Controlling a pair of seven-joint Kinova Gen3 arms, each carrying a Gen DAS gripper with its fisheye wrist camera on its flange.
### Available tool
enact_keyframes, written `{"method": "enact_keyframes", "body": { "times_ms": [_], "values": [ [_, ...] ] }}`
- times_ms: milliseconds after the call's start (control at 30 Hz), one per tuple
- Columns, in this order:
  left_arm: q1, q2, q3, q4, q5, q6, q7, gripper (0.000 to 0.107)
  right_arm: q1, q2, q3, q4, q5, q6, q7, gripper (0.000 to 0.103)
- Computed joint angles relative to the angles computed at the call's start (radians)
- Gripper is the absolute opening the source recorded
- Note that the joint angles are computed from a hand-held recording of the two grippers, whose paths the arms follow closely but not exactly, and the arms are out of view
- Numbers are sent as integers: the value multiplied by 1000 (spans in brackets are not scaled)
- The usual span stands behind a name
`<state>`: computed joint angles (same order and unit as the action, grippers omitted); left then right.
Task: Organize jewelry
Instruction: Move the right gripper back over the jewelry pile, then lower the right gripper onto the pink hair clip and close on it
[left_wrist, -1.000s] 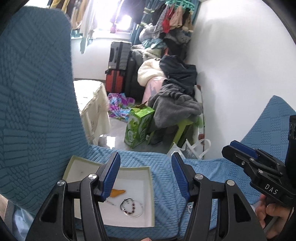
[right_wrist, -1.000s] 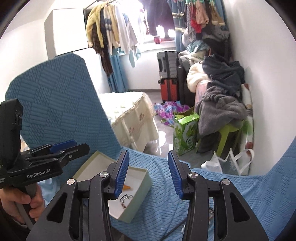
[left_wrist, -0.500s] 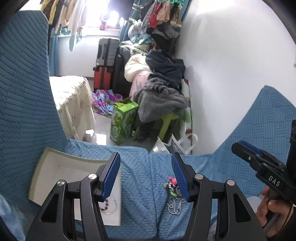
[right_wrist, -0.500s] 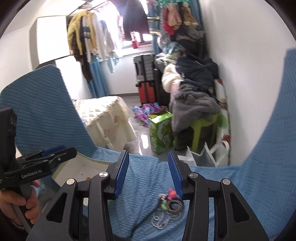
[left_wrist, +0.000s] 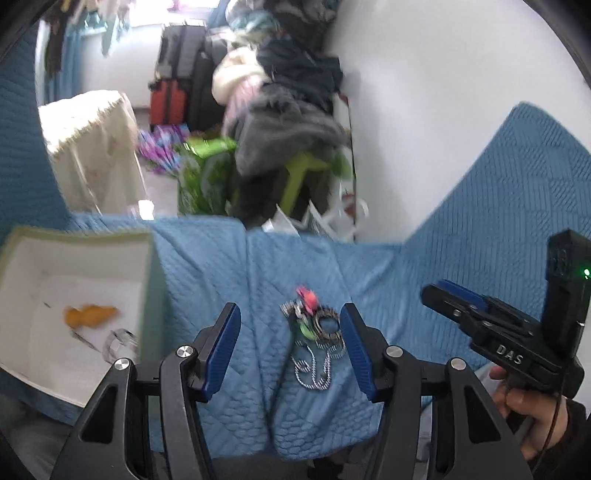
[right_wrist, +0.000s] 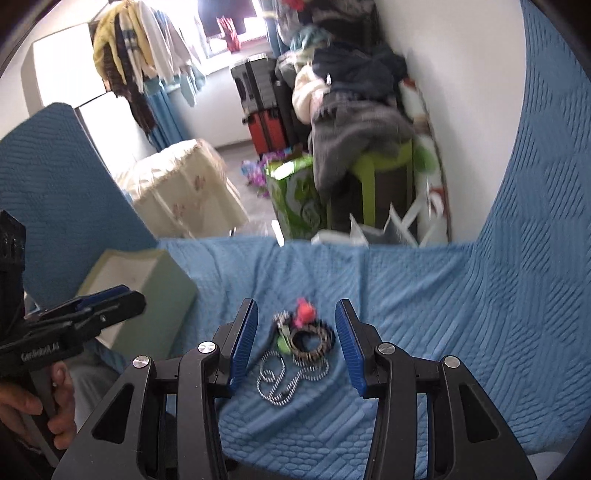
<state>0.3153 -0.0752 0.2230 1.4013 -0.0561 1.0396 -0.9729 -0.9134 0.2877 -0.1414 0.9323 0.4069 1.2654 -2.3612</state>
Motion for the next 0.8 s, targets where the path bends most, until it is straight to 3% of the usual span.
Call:
{"method": "enact_keyframes", "body": {
  "times_ms": [167, 267, 300, 433, 533, 633, 700, 800],
  "values": [
    [10, 52, -14, 64, 68, -57, -42, 55, 67, 20, -9, 37, -90, -51, 45, 39],
    [19, 81, -16, 76, 69, -71, -56, 54, 107, 60, -11, 23, -159, -54, 90, 33],
    [19, 91, -20, 82, 83, -78, -72, 48, 122, 70, -10, 24, -186, -59, 100, 32],
    [11, 127, -36, 106, 148, -108, -125, 41, 154, 109, -4, 12, -253, -58, 137, 32],
    [-8, 155, -36, 126, 210, -128, -189, 40, 169, 160, 1, -40, -289, -20, 181, 29],
    [5, 178, -44, 126, 206, -129, -201, 39, 168, 218, 13, -113, -304, 35, 231, 29],
    [-3, 193, -47, 128, 234, -129, -226, 30, 170, 249, 20, -148, -321, 59, 254, 29],
    [0, 211, -48, 117, 229, -122, -247, 27, 160, 297, 34, -214, -324, 106, 291, 29]
  ]
}}
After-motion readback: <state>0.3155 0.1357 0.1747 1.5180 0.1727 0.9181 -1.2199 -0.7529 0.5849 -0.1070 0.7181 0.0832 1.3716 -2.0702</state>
